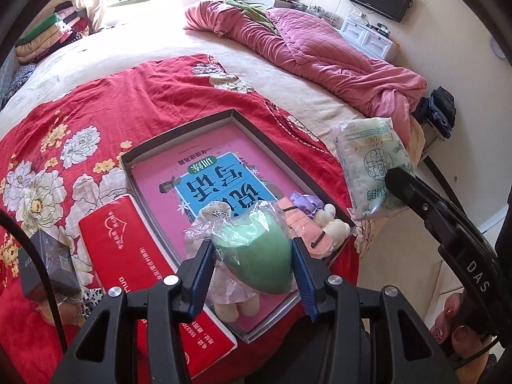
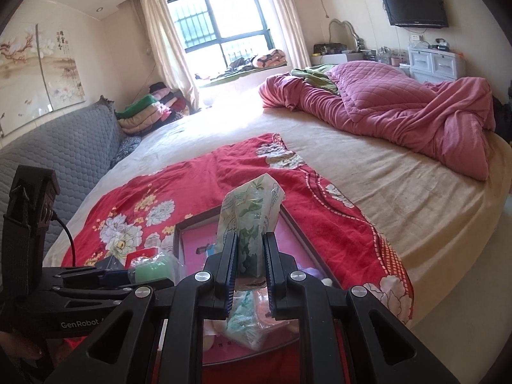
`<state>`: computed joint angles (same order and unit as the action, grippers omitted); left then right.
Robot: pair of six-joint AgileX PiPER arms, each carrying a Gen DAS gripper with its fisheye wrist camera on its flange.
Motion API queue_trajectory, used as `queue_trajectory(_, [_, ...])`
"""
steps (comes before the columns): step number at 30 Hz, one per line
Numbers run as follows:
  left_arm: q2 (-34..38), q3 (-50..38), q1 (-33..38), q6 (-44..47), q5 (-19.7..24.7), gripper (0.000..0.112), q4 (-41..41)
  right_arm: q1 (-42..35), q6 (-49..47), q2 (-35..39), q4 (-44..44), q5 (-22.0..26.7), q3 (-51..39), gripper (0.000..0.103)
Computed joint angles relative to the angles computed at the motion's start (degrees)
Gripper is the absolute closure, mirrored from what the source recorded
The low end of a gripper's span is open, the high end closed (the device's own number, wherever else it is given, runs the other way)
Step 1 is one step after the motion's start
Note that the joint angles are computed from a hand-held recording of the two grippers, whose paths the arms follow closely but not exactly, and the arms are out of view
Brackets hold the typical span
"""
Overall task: Organize soft objects
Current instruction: 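Carry the green sponge with the left tool while the right tool carries the wipes pack over the pink box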
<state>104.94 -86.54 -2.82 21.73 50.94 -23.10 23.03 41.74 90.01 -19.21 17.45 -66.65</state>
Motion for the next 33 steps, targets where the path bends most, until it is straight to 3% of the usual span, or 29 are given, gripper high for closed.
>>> queue_trajectory(23, [7.85,-1.23,-5.05,0.41,-2.07,0.065,0.49,-3.1,-7.44,4.83,7.56,-0.23,1.07,0.087])
queue_trajectory(33, [10.33,-2.84,-4.53,-0.18,-1.61,0.065,1.12,-4.16,-17.46,8.63,17.9,0.03,-0.22,0.087])
